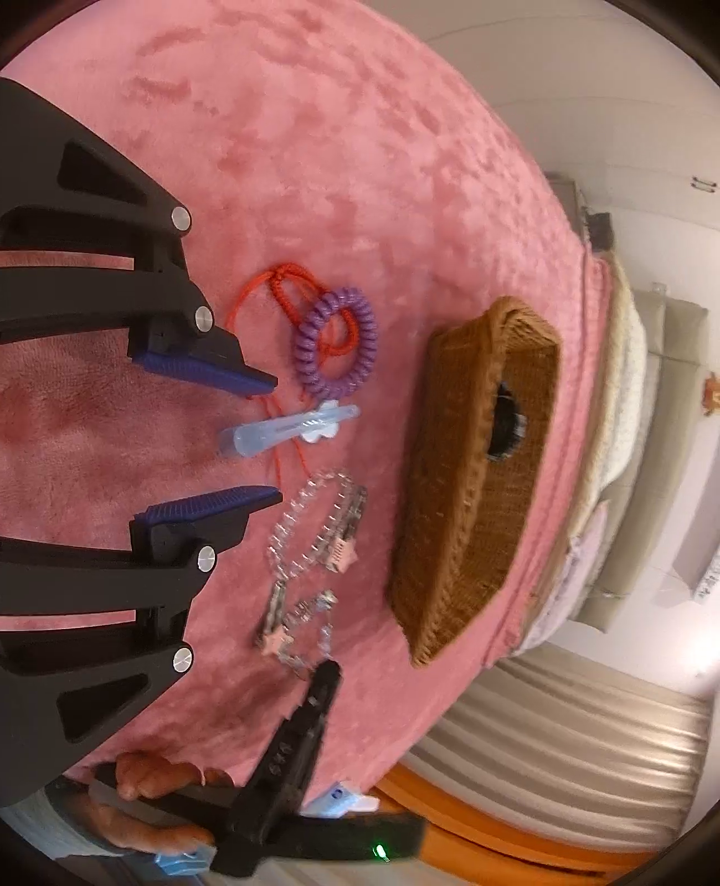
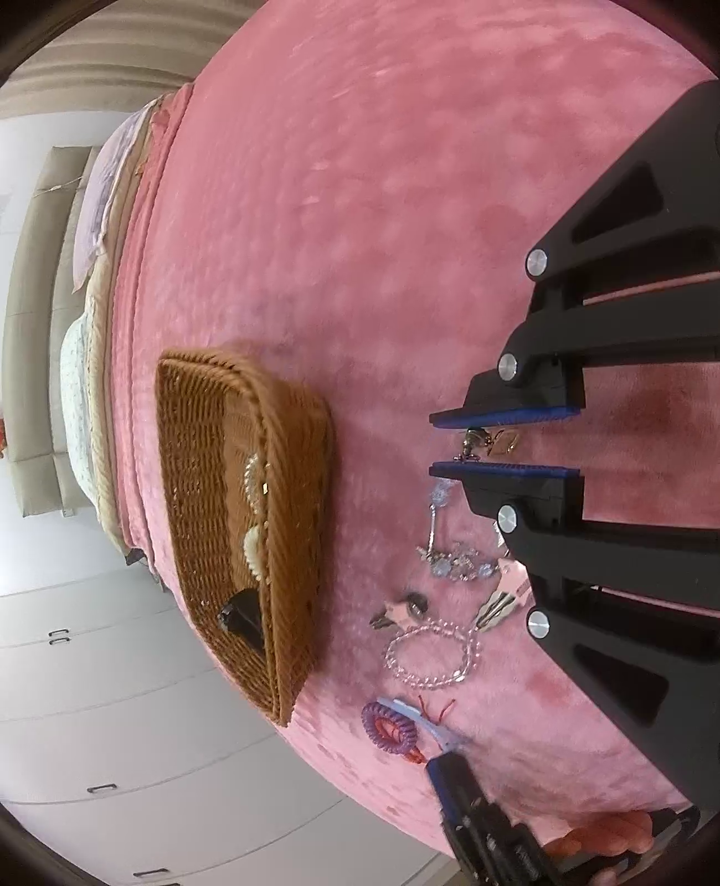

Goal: Organize jewelry
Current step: 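Grasp the blue hair clip with the left tool while the right tool grasps a charm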

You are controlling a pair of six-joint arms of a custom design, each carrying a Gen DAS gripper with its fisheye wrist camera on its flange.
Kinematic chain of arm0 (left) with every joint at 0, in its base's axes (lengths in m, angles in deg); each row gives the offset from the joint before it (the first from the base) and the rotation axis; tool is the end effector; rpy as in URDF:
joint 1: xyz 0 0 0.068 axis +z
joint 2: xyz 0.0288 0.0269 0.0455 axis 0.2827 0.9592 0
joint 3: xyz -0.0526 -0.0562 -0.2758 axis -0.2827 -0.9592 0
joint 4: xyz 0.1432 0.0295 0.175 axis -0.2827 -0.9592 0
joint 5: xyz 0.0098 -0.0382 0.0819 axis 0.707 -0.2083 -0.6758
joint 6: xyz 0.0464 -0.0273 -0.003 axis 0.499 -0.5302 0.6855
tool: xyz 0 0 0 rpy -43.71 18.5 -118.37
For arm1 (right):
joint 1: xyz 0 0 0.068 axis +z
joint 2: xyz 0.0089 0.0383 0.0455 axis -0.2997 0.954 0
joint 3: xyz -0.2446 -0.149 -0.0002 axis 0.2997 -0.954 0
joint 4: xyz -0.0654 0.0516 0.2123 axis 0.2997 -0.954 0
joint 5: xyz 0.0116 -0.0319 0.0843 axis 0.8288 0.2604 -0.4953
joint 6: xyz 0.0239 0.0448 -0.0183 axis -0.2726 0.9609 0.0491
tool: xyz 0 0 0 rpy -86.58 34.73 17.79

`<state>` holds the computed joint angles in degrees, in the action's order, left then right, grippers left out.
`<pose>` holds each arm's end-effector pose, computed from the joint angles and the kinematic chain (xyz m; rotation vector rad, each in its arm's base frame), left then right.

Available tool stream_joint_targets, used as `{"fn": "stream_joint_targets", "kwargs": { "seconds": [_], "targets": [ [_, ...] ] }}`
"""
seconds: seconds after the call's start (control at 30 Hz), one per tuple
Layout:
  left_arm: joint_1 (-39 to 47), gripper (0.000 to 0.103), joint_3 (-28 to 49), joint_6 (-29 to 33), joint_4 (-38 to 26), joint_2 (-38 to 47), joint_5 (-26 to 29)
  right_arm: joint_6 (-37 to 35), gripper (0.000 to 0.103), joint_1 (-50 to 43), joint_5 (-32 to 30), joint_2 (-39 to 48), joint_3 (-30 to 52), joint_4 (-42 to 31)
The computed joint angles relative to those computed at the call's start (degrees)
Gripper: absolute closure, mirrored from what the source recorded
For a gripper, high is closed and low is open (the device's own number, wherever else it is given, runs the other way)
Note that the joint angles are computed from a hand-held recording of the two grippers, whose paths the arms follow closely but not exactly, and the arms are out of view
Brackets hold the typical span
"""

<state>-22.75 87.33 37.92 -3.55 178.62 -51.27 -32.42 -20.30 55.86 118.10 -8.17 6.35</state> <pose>0.2368 -0.1701 0.1799 -0.4084 2.2327 -0.1746 0.4029 -0.0019 0.1808 -0.7014 2.3606 0.4814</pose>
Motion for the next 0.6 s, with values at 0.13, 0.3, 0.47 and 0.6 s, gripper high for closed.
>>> {"fn": "stream_joint_targets", "kwargs": {
  "seconds": [0.13,0.3,0.47,0.6],
  "targets": [
    [-1.32,0.070,3.28,1.60,-3.38,1.86,-1.19,-0.30,0.093,0.04,-0.26,0.83,1.08,-1.30],
    [0.24,0.070,5.98,1.74,-6.65,4.28,1.47,-1.45,0.093,0.65,-0.03,1.12,0.75,-1.77],
    [2.44,0.071,4.84,1.26,-4.67,4.35,3.90,-2.59,0.093,0.56,-1.89,0.93,0.61,-2.78],
    [1.61,0.080,7.43,1.99,-7.24,6.11,2.46,-2.59,0.091,-0.33,-4.13,1.75,2.26,-4.74]
  ]
}}
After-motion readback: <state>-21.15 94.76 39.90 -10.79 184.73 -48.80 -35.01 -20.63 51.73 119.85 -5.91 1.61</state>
